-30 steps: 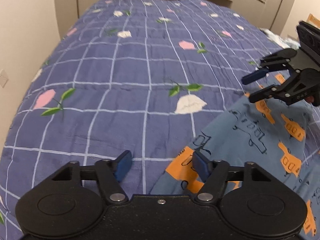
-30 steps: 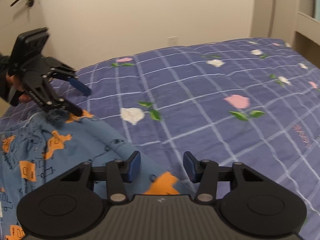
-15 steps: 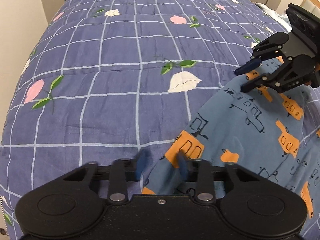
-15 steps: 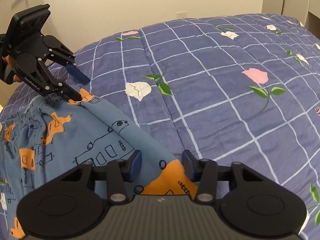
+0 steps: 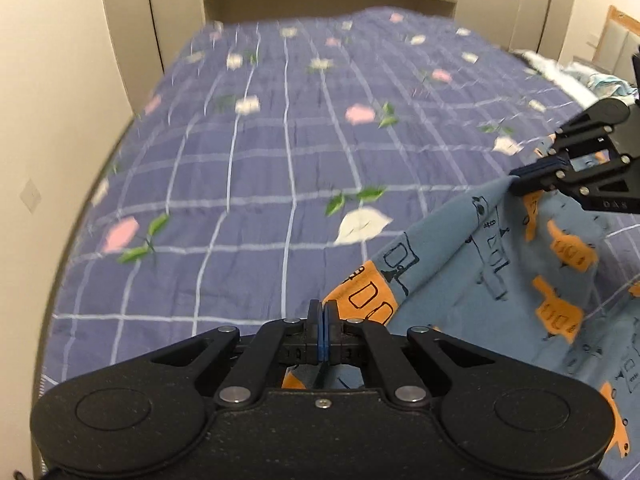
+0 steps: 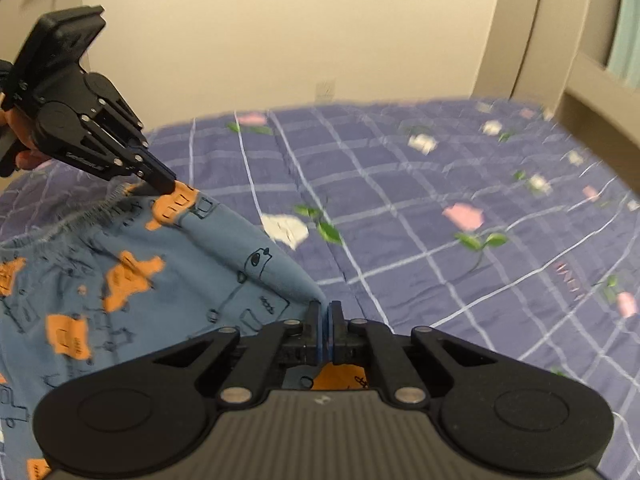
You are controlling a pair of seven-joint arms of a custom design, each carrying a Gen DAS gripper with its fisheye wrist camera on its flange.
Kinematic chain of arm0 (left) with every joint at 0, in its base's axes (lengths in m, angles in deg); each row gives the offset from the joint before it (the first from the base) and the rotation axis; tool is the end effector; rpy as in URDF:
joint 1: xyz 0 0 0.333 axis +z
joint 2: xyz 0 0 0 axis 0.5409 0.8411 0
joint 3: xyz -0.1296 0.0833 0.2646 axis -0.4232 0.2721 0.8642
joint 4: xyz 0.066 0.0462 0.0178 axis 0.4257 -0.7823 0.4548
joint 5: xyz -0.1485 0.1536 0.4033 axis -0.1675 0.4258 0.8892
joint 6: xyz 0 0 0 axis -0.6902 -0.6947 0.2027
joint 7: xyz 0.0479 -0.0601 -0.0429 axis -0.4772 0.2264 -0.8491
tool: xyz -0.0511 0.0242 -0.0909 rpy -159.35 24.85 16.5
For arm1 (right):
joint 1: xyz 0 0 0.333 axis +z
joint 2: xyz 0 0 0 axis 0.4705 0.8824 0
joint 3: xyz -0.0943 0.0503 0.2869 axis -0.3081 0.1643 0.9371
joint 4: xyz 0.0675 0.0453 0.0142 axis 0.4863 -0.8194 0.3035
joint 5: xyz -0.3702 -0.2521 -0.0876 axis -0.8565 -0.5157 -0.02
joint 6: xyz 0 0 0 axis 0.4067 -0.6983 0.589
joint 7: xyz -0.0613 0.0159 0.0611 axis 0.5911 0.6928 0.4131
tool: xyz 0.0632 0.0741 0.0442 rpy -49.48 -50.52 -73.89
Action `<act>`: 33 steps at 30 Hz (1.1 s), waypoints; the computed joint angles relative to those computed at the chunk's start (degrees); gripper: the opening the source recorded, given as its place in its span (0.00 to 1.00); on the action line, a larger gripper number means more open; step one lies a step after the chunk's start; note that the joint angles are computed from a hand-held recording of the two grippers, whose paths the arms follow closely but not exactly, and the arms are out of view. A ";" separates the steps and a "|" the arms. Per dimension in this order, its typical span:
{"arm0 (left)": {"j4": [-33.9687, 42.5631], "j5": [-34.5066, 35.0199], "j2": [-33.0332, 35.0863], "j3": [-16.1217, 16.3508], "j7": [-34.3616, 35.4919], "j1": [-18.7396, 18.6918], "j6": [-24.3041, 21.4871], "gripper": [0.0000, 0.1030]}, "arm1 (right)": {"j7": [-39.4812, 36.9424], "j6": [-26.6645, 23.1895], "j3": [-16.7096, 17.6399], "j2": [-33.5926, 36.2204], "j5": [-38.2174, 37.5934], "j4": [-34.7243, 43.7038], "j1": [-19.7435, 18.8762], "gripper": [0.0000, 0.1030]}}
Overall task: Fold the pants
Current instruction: 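Lift both hems and fold the pants legs over toward the waistband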
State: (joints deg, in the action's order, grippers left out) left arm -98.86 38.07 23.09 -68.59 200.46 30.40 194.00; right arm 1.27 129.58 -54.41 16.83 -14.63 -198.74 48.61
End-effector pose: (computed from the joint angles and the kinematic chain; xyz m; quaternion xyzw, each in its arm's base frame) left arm 0.6214 -0.0711 0.5316 -0.4121 0.8463 -0.3041 0.1461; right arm 0.5769 0.2859 0.5189 -0.8388 0.3907 -0.2280 0.3030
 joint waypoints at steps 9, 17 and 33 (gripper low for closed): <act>-15.26 -11.65 -19.04 5.31 13.45 -5.17 1.05 0.00 | 30.17 9.12 11.21 -19.85 -24.67 -18.30 -7.66 0.02; -31.07 -10.60 -37.34 10.63 19.66 -8.62 -1.99 0.00 | 48.07 4.91 22.91 -38.21 -29.31 -30.58 -8.81 0.02; -46.34 -2.46 -52.01 14.75 27.47 -9.16 -2.55 0.00 | 69.92 -10.17 32.68 -43.28 -37.78 -34.70 -2.19 0.02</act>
State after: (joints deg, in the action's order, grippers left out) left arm -145.21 35.61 -28.92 -53.84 227.93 21.24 191.46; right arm 71.19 119.41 -21.73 -26.45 -52.41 -233.43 46.42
